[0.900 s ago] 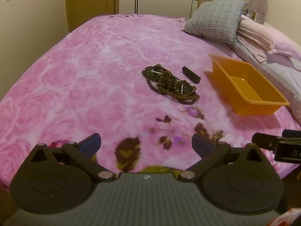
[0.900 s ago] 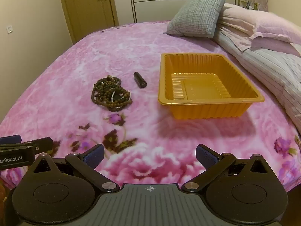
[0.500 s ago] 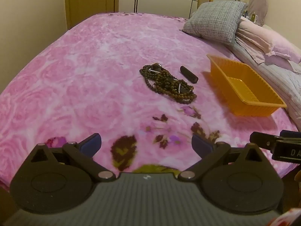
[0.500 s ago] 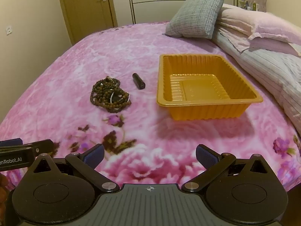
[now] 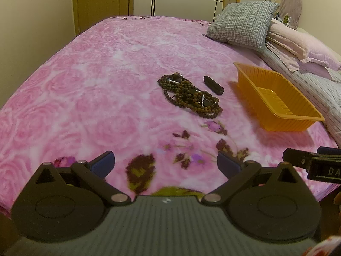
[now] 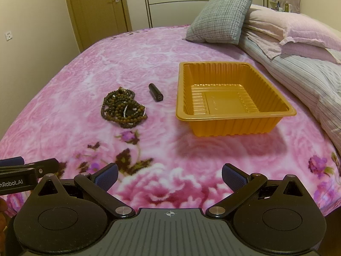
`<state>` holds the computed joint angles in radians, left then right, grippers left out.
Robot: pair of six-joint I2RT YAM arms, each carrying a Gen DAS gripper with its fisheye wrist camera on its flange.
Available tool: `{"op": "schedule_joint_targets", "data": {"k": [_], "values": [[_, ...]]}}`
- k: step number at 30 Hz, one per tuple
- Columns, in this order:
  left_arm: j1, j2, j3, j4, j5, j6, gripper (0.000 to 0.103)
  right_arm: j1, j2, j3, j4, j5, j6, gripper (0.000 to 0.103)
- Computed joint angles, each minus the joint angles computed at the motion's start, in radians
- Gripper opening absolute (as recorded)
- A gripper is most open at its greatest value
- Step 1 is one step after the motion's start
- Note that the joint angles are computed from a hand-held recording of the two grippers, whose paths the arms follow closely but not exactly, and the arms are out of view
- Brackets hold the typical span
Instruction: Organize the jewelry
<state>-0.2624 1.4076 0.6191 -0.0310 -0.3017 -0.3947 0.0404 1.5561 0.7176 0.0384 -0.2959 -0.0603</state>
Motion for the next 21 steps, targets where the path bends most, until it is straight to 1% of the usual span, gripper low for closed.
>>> {"op": "schedule_joint_targets", "data": {"k": [21], "values": [[0.008, -0.003, 0.013, -0.011, 0.013, 0.009, 0.101, 0.001, 0.008, 0.014, 0.002, 0.007, 0.01, 0.103]]}}
